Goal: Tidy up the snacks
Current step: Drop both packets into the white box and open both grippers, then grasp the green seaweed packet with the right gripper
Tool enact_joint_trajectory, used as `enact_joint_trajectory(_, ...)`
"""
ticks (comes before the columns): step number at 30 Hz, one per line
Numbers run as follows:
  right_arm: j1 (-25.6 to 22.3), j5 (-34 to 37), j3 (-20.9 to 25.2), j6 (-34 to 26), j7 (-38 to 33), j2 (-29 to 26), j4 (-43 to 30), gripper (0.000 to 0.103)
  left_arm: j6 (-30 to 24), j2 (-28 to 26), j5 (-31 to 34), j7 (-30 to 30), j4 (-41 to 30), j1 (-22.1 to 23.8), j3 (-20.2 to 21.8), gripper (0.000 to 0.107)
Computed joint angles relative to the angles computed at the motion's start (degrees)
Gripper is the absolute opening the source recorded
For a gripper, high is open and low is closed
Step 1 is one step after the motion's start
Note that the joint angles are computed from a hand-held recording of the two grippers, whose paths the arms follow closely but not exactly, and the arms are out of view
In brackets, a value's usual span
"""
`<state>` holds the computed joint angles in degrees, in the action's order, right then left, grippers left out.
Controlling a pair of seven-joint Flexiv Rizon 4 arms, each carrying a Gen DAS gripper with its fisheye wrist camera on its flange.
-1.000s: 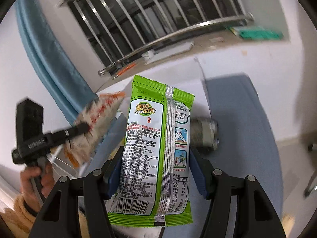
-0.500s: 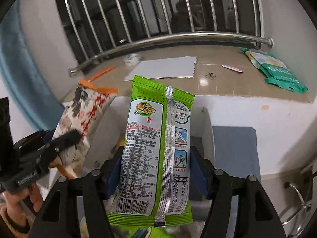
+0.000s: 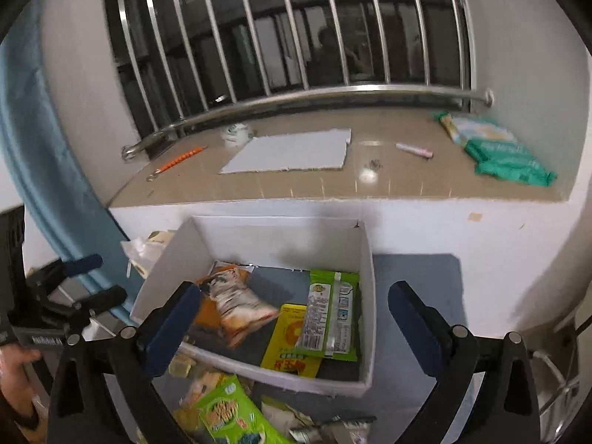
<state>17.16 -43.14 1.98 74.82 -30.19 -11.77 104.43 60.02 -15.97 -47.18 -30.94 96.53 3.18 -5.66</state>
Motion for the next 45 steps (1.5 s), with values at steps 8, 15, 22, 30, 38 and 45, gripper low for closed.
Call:
enact_joint_trajectory(8,-5.14,-27.03,2.0,10.1,18.83,12.64,16.45,0.103,0.82,17.15,-21.35,21.79,20.58,-4.22,4.14,0.103)
enact_joint_trajectory(15,-10.0,-36.63,7.2,11.9,27.51,17.57,26.26,0.103,-3.21,25.57,-22.94,23.04,32.6,-7.49,10.33,0.103)
enact_joint_trajectory(22,-4.73,-21.06,9.11,4.31,6.19,11.58,23.26,0.103,-3.78,27.67,-21.75,22.28,37.03,-7.8,12.29,0.103)
enact_joint_trajectory(30,2.63,5.15,9.52,-10.92,-27.55,-0.86,8.67,0.103,-5.4,25.34,-18.48,20.96,36.97,-5.43,12.74,0.103)
enact_joint_trajectory(38,6.12,15.04,7.99,-21.67,-43.44,-8.97,-3.29,0.103,-6.88,22.39,-15.66,19.77,36.09,-3.86,12.01,0.103)
enact_joint_trajectory(45,7.19,19.98,7.52,-25.33,-47.17,-9.99,-5.19,0.071,-6.32,19.94,-13.9,18.21,34.7,-3.66,10.63,0.103)
